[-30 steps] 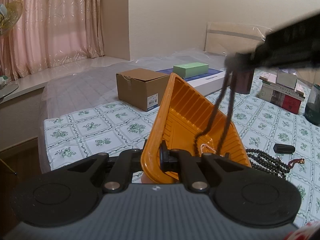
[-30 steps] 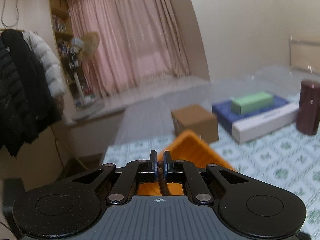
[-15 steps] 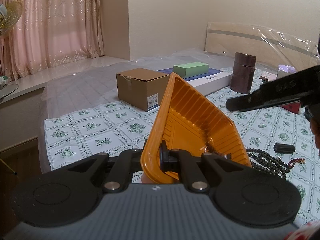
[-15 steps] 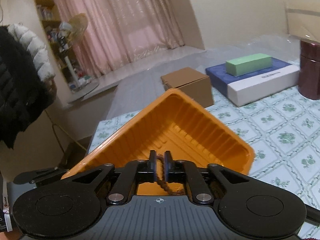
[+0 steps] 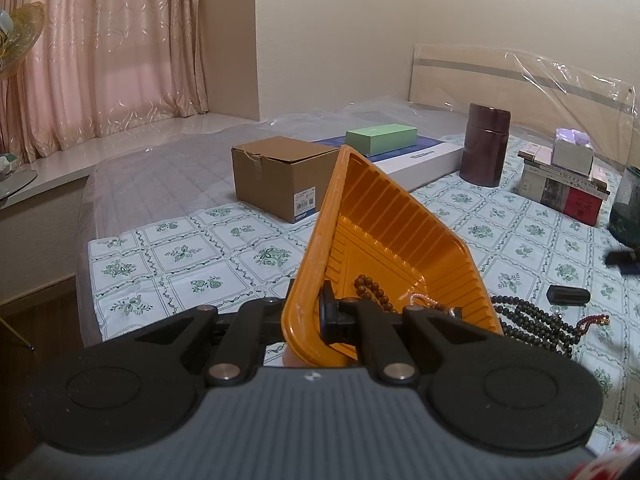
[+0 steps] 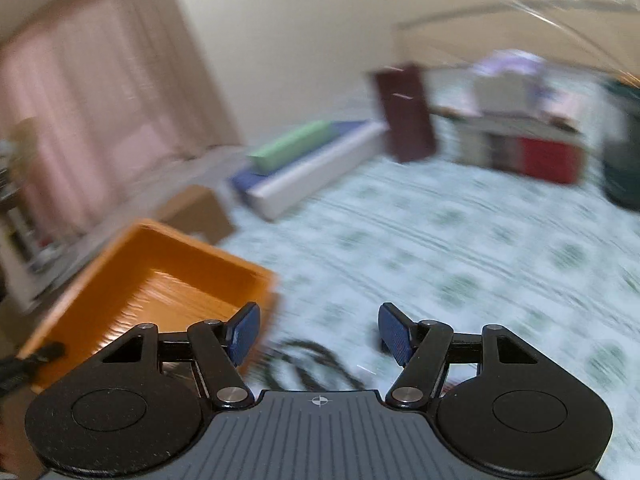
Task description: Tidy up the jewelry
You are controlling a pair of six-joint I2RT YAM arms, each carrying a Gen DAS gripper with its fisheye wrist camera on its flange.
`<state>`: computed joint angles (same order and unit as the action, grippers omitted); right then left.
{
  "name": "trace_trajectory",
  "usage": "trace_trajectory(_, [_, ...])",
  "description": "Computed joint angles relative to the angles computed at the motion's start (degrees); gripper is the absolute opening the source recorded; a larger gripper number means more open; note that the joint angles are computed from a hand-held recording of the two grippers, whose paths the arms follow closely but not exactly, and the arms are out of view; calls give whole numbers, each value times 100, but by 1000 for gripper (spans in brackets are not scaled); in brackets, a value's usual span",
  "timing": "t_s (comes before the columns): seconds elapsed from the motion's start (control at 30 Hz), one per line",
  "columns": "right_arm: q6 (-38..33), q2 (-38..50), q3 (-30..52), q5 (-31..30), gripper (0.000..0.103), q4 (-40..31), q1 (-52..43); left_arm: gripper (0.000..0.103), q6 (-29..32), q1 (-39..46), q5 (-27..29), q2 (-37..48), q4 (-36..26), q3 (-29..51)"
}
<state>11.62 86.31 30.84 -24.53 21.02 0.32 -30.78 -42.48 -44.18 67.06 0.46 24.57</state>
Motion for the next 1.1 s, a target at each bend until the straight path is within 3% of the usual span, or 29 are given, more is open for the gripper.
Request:
trace_trajectory(0.23, [-687, 177, -631, 193, 66, 225, -742, 7, 3, -31, -36, 32, -26, 30])
trace_trajectory(0.57, [-1305, 824, -643, 680, 64, 798, -605, 7, -13, -53, -62, 38, -136, 81])
trace_trajectory(1.1, [-1972, 1845, -132, 950, 33, 1322, -312, 7, -17, -51, -67, 26, -164, 92])
